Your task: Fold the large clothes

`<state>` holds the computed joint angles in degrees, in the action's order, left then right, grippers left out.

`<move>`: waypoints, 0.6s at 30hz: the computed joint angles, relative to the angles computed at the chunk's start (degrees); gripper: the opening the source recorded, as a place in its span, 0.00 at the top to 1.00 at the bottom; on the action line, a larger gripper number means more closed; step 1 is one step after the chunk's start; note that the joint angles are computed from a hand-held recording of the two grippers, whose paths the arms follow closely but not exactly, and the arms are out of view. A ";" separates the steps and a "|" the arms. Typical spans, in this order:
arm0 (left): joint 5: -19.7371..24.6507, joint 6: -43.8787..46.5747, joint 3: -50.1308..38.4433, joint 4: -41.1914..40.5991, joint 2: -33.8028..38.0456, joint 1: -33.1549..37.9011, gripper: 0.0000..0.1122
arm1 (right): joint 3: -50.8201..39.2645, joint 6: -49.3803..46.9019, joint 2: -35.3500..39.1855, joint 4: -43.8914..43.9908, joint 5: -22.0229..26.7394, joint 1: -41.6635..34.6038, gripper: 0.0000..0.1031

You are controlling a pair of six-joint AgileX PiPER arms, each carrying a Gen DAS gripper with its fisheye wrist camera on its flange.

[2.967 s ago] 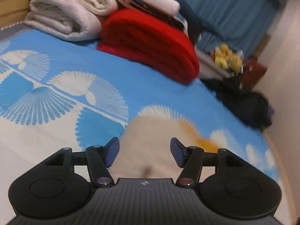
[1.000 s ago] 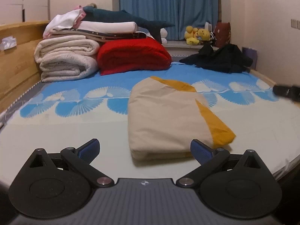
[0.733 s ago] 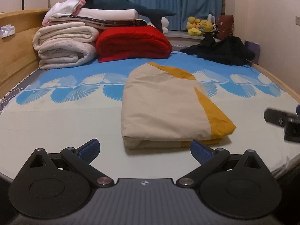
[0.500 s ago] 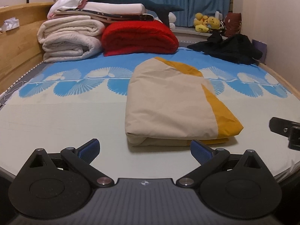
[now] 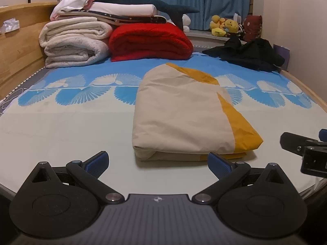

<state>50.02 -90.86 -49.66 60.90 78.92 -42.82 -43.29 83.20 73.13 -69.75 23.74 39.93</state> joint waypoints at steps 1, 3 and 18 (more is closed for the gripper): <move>-0.19 -0.01 -0.01 -0.06 0.04 0.07 0.09 | -0.06 -0.08 0.02 -0.03 -0.04 0.08 0.01; -0.68 0.01 -0.01 -0.25 0.08 0.29 0.09 | -0.10 -0.10 0.07 -0.22 -0.16 0.28 0.01; -2.49 0.40 0.15 -0.03 0.33 0.66 0.09 | -0.95 -2.06 1.15 1.78 -0.92 0.80 0.01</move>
<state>47.53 -90.46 -49.51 60.86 79.25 -42.16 -44.24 81.13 74.28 -67.98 22.82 40.73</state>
